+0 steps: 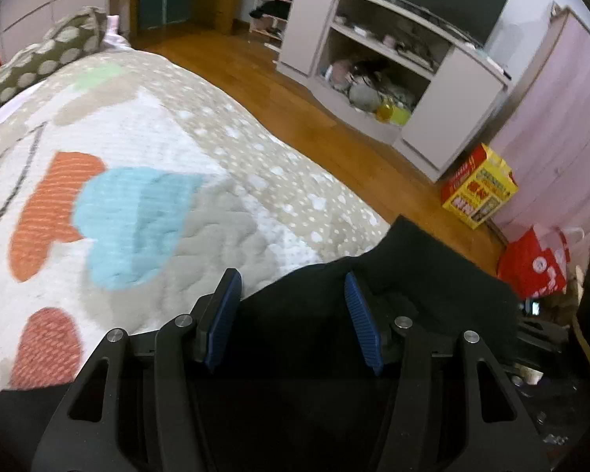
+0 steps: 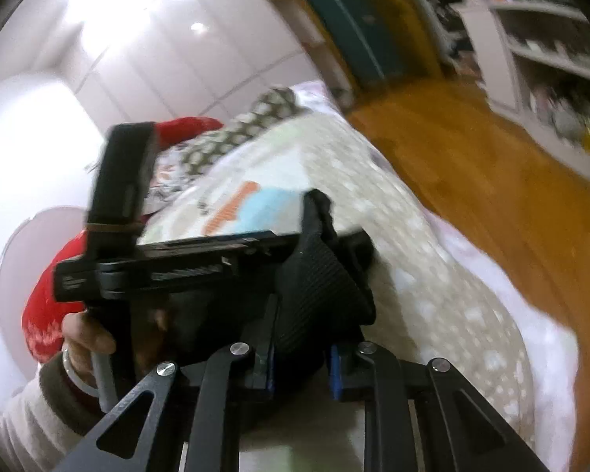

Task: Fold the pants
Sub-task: 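Grasp the folded pants edge with the left tool while the right tool grasps the other end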

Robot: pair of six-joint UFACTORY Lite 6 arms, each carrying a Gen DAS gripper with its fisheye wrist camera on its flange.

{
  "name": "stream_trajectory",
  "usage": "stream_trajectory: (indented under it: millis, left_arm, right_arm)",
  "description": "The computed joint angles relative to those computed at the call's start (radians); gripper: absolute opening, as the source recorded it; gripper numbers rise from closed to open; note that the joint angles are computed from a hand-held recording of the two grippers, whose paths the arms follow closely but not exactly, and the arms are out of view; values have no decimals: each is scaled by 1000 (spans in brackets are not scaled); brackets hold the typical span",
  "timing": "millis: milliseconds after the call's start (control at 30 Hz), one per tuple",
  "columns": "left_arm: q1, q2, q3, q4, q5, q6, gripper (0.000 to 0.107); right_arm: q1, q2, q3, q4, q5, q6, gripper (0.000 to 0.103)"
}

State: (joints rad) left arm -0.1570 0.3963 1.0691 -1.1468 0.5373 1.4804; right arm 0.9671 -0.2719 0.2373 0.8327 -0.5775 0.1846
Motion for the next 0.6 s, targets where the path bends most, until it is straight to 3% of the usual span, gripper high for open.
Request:
stream_trajectory:
  millis: [100, 200, 433, 567, 600]
  left_arm:
    - [72, -70, -27, 24, 50, -18, 54]
    - [201, -145, -51, 66, 138, -37, 54]
    - [639, -191, -64, 111, 399, 26, 55]
    - [829, -171, -87, 147, 446, 85, 55]
    - [861, -167, -97, 159, 448, 101, 55]
  right_arm:
    - [57, -10, 97, 144, 15, -211, 19]
    - [90, 36, 190, 163, 27, -288, 19]
    - [161, 340, 460, -46, 63, -178, 18]
    - [186, 609, 677, -220, 121, -55, 19]
    - [177, 687, 746, -300, 184, 9, 20]
